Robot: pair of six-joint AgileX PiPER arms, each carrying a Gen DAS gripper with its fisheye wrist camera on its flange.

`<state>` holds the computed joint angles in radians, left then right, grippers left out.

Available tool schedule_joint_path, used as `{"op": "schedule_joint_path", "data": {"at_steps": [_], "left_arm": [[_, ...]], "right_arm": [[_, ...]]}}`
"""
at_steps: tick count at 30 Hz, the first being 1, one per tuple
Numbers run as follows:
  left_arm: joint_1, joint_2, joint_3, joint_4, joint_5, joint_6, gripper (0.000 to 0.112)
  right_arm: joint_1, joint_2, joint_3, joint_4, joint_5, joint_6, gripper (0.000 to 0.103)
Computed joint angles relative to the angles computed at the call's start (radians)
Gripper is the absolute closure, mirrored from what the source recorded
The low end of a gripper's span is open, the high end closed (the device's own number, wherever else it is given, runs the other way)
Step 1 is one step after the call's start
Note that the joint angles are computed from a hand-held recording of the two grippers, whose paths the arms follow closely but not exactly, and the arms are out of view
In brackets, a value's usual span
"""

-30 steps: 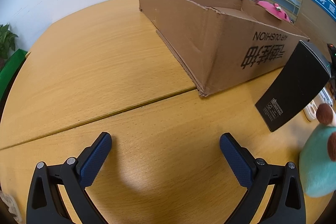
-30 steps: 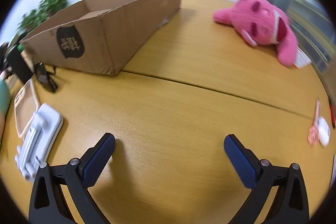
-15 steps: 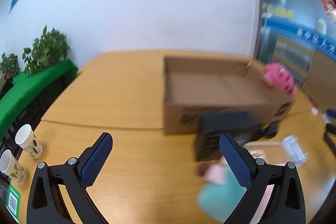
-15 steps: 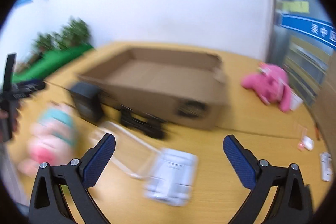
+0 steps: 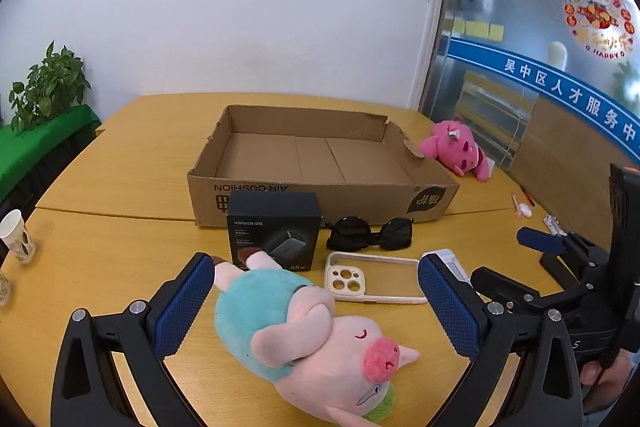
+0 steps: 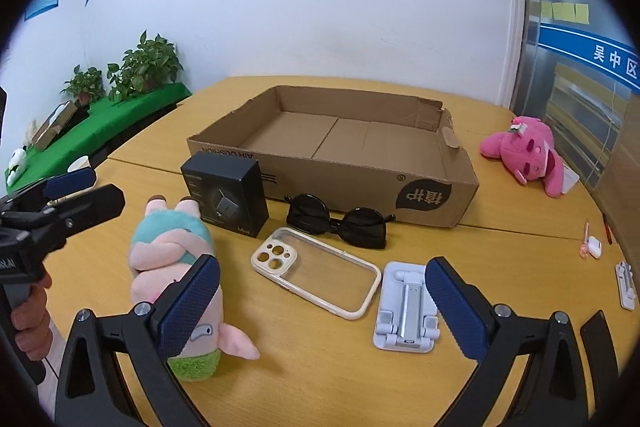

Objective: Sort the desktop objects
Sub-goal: 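Move the right tool toward the teal-shirted pig plush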

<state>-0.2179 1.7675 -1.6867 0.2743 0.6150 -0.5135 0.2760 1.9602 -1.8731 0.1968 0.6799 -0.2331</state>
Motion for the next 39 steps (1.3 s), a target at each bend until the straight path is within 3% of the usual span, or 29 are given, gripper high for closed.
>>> {"op": "schedule_joint_path", "data": {"at_steps": [8,12,30,39], "left_arm": [[0.038,-0.002,0.05,-0.075,-0.057,0.037,0.01],[0.068,0.002,0.056,-0.173,-0.061,0.104,0.01],[0.101,0.037,0.053,-0.291,-0.064,0.168,0.01],[0.128,0.035,0.061,-0.452,-0.072,0.327,0.01]], "right_arm": [[-0.015,0.019,0.013,0.069,0.013,-0.021,0.001],[-0.001,0.028,0.013,0.031,0.001,0.006,0.001],[0.011,0.077,-0.034,0.114,0.038,-0.084,0.001],[0.027,0.091,-0.054,0.13,0.056,-0.086,0.001]]}}
